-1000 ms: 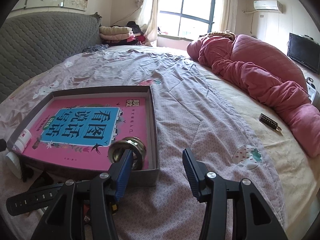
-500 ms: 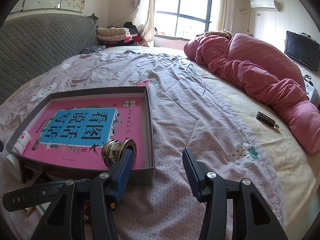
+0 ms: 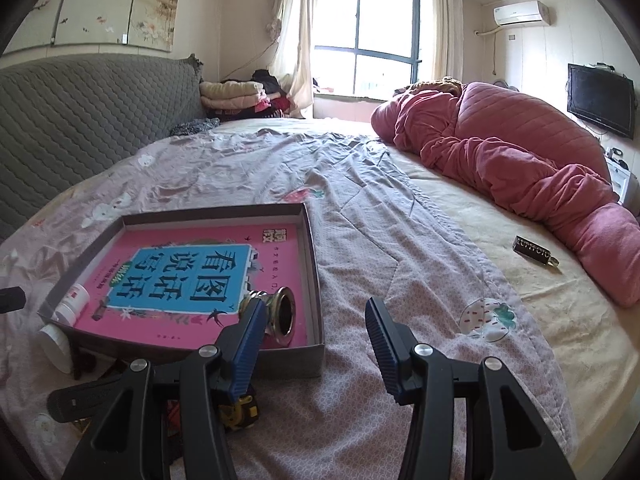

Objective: Organize rigid objects
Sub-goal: 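Withdraw both tools from the box back toward the remaining objects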

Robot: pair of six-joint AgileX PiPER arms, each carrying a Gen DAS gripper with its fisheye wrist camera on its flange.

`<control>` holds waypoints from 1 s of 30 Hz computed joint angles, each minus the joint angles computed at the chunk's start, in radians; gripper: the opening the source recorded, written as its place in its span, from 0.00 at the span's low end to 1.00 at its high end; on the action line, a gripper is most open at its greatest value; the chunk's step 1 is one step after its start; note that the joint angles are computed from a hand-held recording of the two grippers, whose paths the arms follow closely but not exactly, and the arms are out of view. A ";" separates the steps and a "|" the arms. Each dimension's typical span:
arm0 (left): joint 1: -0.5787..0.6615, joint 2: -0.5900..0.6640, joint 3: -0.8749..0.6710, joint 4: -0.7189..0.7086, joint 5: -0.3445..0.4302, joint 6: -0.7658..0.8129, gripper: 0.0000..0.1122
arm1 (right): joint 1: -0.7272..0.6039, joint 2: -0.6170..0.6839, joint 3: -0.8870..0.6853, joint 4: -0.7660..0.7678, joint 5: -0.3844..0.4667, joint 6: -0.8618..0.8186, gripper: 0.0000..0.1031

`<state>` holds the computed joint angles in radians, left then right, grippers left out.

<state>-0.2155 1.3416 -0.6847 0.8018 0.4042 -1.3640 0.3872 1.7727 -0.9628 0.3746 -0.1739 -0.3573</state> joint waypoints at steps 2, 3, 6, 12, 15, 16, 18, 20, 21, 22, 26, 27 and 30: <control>0.000 -0.016 0.008 0.002 0.005 -0.004 0.54 | -0.007 -0.014 0.017 -0.100 -0.009 0.108 0.58; 0.001 -0.027 0.013 0.004 0.007 -0.007 0.54 | -0.013 -0.021 0.024 -0.157 -0.011 0.170 0.59; 0.003 -0.043 0.019 0.004 0.016 -0.007 0.55 | -0.017 -0.034 0.036 -0.215 -0.012 0.236 0.59; -0.005 -0.068 0.032 0.007 0.018 -0.013 0.56 | -0.022 -0.070 0.081 -0.301 -0.039 0.332 0.59; -0.019 -0.079 0.037 0.011 0.023 -0.018 0.57 | -0.022 -0.084 0.098 -0.304 -0.037 0.342 0.59; -0.025 -0.085 0.040 0.011 0.026 -0.020 0.57 | -0.025 -0.086 0.100 -0.324 -0.033 0.363 0.59; -0.034 -0.094 0.044 0.011 0.031 -0.022 0.57 | -0.024 -0.092 0.110 -0.312 -0.032 0.351 0.59; -0.041 -0.101 0.047 0.003 0.033 -0.016 0.58 | -0.025 -0.098 0.117 -0.325 -0.031 0.362 0.59; -0.042 -0.102 0.046 -0.002 0.033 -0.008 0.58 | -0.024 -0.103 0.123 -0.325 -0.033 0.362 0.59; -0.045 -0.104 0.046 -0.003 0.036 -0.008 0.58 | -0.022 -0.108 0.133 -0.323 -0.039 0.359 0.59; -0.056 -0.118 0.052 -0.013 0.043 -0.002 0.59 | -0.024 -0.127 0.154 -0.386 -0.037 0.417 0.59; -0.061 -0.120 0.053 -0.010 0.047 -0.006 0.59 | -0.023 -0.130 0.156 -0.386 -0.036 0.416 0.59; -0.077 -0.123 0.054 -0.010 0.054 -0.010 0.59 | -0.024 -0.141 0.165 -0.457 -0.025 0.486 0.59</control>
<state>-0.2924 1.2187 -0.6303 0.7918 0.4586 -1.3739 0.3631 1.6314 -0.7978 -0.0826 -0.1991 0.1290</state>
